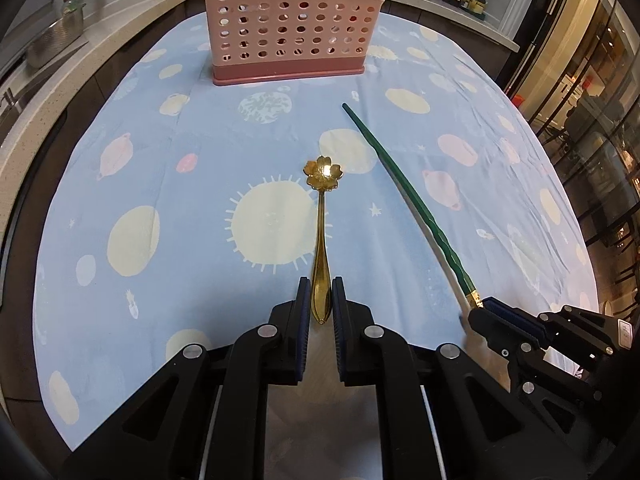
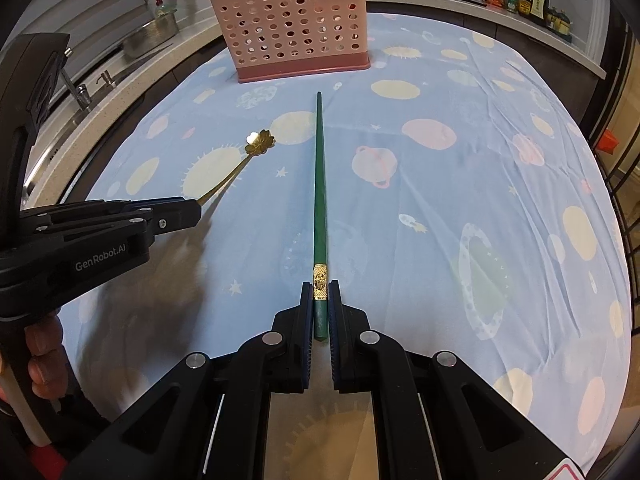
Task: Organize utensils
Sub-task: 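Grasp the gold spoon handle with the left tool while the right tool grasps the green chopstick, then lift and carry the gold spoon and green chopstick up over the pink holder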
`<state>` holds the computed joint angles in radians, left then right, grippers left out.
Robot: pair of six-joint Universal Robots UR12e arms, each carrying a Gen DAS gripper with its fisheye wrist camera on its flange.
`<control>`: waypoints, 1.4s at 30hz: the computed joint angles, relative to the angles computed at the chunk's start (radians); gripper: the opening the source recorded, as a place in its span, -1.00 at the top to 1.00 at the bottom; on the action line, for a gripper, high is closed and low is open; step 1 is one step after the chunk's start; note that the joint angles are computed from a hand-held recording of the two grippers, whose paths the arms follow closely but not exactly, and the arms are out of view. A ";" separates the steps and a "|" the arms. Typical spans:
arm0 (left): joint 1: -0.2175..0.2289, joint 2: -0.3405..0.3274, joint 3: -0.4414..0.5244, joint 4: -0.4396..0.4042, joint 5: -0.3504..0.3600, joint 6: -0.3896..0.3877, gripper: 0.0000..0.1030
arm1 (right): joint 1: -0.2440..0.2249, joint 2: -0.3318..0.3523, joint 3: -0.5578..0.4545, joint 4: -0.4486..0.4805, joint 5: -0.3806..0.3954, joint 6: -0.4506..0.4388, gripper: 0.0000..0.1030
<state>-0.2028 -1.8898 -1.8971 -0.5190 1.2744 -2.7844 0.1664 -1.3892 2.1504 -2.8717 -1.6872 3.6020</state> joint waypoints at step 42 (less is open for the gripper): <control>0.081 0.017 0.023 0.124 -0.077 -0.059 0.60 | -0.021 -0.085 -0.020 -0.193 -0.043 -0.005 0.87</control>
